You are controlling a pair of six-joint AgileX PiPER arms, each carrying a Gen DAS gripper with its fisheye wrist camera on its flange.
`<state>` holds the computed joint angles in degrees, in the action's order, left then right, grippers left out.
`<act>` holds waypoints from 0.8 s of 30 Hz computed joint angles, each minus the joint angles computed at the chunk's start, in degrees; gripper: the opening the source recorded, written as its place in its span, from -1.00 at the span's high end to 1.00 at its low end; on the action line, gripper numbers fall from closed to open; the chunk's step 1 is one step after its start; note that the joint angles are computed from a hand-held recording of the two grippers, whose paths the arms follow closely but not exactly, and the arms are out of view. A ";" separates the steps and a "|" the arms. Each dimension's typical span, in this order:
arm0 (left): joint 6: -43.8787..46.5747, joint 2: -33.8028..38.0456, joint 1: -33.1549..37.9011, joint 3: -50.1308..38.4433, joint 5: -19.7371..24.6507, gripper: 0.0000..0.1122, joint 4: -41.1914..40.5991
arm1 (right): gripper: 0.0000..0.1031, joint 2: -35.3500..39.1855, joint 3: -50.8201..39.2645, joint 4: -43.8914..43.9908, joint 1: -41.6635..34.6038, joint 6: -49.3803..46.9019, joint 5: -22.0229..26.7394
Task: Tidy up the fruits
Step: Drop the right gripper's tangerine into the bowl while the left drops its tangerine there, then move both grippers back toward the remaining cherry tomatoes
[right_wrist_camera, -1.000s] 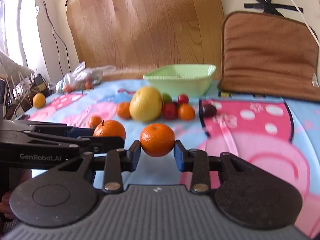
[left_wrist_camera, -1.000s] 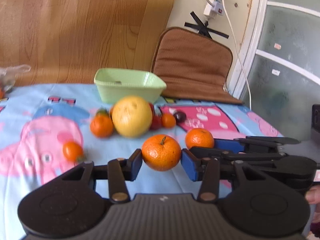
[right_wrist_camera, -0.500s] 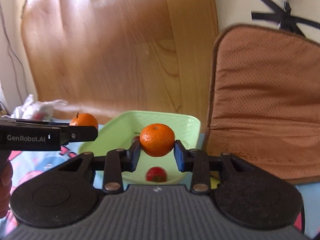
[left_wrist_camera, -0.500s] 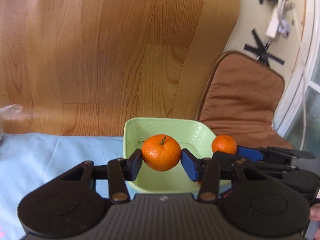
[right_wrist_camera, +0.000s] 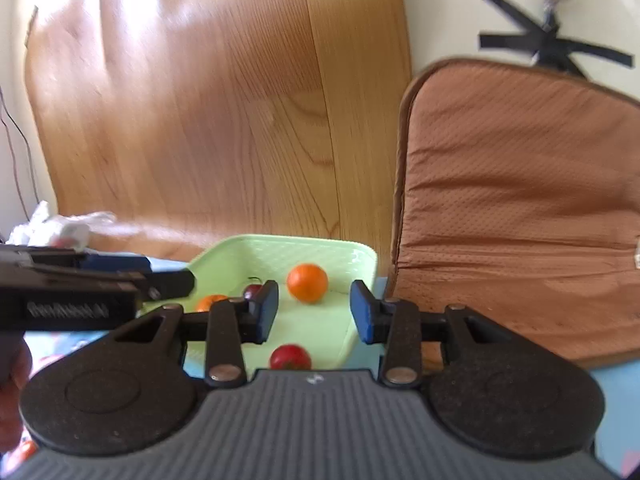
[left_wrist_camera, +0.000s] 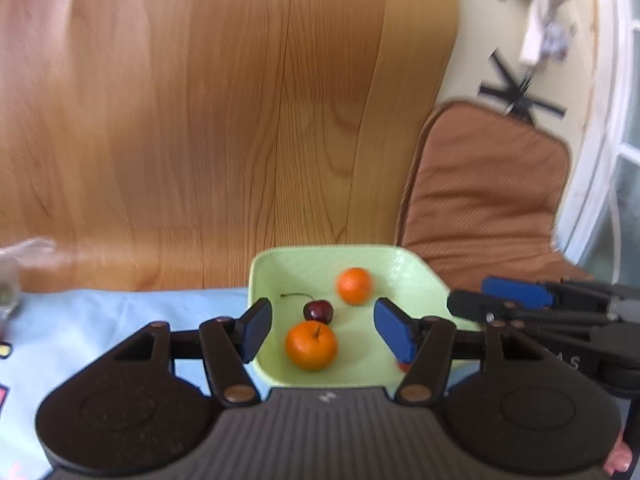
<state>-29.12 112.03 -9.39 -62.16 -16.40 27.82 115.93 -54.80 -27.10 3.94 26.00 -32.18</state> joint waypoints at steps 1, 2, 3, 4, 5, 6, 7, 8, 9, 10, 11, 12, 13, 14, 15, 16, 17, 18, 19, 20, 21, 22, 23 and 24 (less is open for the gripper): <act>0.15 -2.50 0.37 3.52 -2.10 -0.04 -0.04 | 0.15 -1.70 3.17 0.04 -0.52 -0.05 -2.10; -0.19 -4.96 0.83 7.20 -4.32 -0.04 0.52 | 0.15 -3.30 6.19 -0.13 -0.98 0.01 -3.96; -0.11 -7.24 1.26 10.83 -6.62 -0.04 0.63 | 0.15 -4.78 9.17 -0.10 -1.43 -0.23 -5.77; 0.53 -9.53 1.55 14.63 -8.95 -0.04 0.21 | 0.15 -6.71 12.67 0.79 -1.34 -0.89 -7.61; 0.70 -11.48 1.96 17.65 -10.74 -0.05 0.47 | 0.15 -8.43 16.24 2.01 -1.11 -1.93 -9.70; 2.02 -13.55 2.46 21.81 -13.67 -0.05 -0.12 | 0.15 -9.93 19.46 3.38 -0.71 -2.98 -11.47; 3.22 -15.44 3.06 25.67 -16.39 -0.05 -0.57 | 0.15 -11.17 22.66 5.55 0.31 -4.27 -13.25; 4.34 -16.85 3.54 29.03 -18.69 -0.05 -1.25 | 0.15 -12.07 25.17 7.33 1.22 -5.27 -14.65; 5.14 -18.18 4.27 32.65 -21.42 -0.05 -1.59 | 0.15 -12.81 27.85 9.58 2.26 -6.75 -16.27; 5.88 -18.91 5.04 35.70 -24.00 -0.05 -1.64 | 0.15 -13.47 30.63 12.58 3.74 -8.62 -17.90; 6.95 -19.42 5.67 38.55 -26.34 -0.06 -2.01 | 0.15 -13.86 32.84 15.47 5.35 -10.35 -18.91; 8.51 -20.14 6.68 41.80 -28.89 -0.06 -2.35 | 0.15 -14.41 34.94 18.27 7.05 -11.94 -19.56; 10.56 -19.96 7.15 44.35 -31.37 -0.06 -3.57 | 0.15 -14.32 35.85 21.11 8.79 -13.06 -19.34; 11.94 -19.61 7.54 46.49 -33.30 -0.06 -4.52 | 0.15 -14.74 37.43 22.57 9.95 -13.19 -19.37; 12.35 -19.18 8.51 48.38 -35.23 -0.06 -4.03 | 0.15 -15.03 38.72 23.76 11.03 -13.28 -19.33; 12.60 -18.59 10.16 50.26 -37.46 -0.06 -2.56 | 0.15 -15.01 39.90 26.43 12.97 -13.91 -19.53; 13.73 -17.36 11.10 51.67 -39.72 -0.06 -2.13 | 0.15 -14.57 40.62 29.44 15.05 -14.57 -19.83; 15.57 -16.06 11.84 53.00 -42.06 -0.06 -2.19 | 0.15 -14.29 41.04 31.81 16.84 -15.04 -20.02; 17.68 -14.60 11.92 53.92 -44.07 -0.06 -3.01 | 0.15 -13.90 41.43 34.23 18.71 -15.35 -20.52; 19.14 -13.63 11.51 54.24 -44.92 -0.06 -4.06 | 0.15 -13.71 41.37 36.27 20.24 -15.38 -20.45; 21.01 -11.91 11.82 55.23 -47.31 -0.06 -4.46 | 0.15 -13.88 40.86 37.41 21.10 -15.22 -19.52; 22.29 -10.44 12.03 55.82 -49.30 -0.06 -4.56 | 0.15 -13.95 40.77 38.50 22.18 -14.77 -19.04; 23.07 -9.40 12.51 56.22 -50.75 -0.06 -4.16 | 0.15 -13.92 40.73 39.55 23.18 -14.51 -18.78; 23.79 -8.31 13.24 56.69 -52.46 -0.06 -3.43 | 0.15 -13.91 40.41 40.53 24.03 -14.55 -18.18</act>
<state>-5.33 103.72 3.85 -5.47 -68.86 24.40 102.02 -14.39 13.43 27.97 11.44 -50.36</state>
